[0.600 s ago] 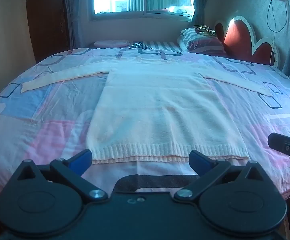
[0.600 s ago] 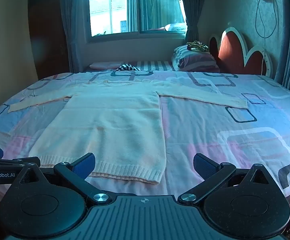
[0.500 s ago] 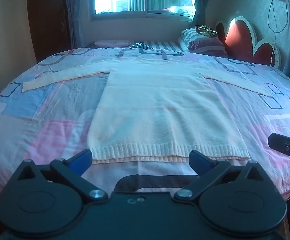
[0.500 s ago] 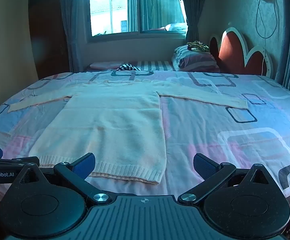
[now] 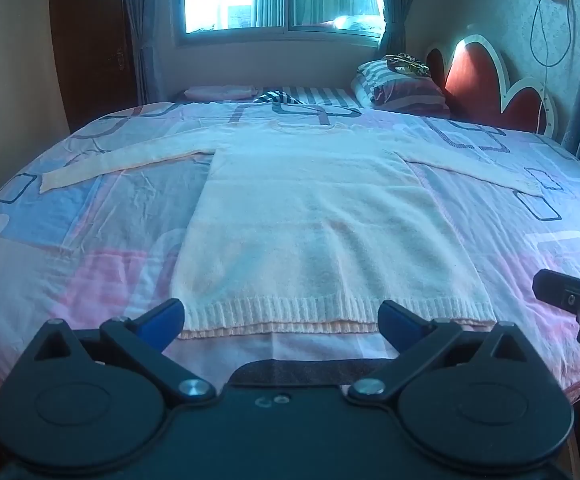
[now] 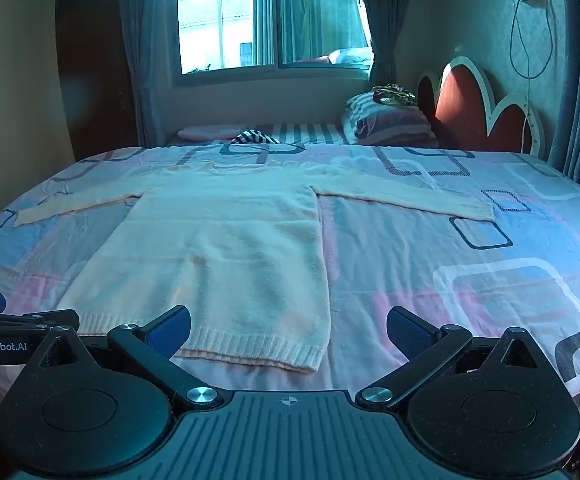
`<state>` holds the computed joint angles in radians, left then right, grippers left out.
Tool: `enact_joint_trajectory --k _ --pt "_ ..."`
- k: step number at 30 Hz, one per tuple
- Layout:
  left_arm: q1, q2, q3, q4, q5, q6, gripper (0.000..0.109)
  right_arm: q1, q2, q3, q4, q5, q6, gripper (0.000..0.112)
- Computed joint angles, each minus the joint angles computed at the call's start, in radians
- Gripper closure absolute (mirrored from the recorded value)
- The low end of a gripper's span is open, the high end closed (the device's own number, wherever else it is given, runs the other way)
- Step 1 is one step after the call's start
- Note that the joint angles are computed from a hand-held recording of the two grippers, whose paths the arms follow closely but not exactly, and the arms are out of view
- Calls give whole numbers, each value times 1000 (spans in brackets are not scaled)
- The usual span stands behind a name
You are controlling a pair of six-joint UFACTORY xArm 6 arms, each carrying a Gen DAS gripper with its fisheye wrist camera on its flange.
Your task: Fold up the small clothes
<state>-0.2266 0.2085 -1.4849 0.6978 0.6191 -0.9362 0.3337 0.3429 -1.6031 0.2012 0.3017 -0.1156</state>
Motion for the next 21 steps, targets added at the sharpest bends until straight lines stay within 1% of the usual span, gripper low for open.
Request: enact_joint_trajectory --k 21 --pt "7 0 -6 4 0 1 6 6 11 -22 -17 7 15 9"
